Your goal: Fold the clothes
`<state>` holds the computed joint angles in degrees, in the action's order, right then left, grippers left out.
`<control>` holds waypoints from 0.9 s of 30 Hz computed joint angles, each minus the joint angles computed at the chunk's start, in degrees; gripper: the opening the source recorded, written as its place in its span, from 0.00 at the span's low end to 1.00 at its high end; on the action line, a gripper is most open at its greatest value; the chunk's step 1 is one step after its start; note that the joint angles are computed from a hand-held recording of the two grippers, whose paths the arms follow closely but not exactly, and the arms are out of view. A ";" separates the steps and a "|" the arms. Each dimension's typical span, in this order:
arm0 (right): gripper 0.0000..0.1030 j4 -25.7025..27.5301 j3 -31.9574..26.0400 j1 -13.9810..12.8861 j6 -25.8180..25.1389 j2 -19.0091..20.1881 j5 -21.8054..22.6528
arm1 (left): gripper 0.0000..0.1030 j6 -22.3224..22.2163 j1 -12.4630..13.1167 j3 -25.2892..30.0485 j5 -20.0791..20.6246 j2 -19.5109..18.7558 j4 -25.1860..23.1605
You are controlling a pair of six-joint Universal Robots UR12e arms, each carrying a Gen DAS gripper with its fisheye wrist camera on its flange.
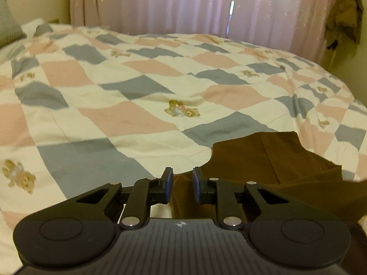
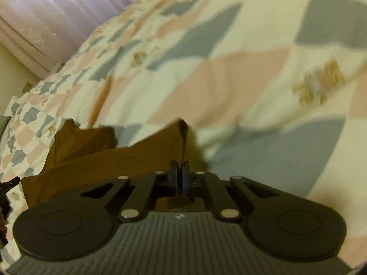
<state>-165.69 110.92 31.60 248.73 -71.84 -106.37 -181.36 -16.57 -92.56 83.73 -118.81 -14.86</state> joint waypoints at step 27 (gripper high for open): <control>0.15 -2.24 0.50 0.68 10.31 2.18 -1.48 | 0.12 -0.64 -1.08 -4.03 -6.73 0.69 3.30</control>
<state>-167.93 111.42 32.28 259.04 -69.66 -107.85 -182.00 -17.65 -96.59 77.00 -118.12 -11.57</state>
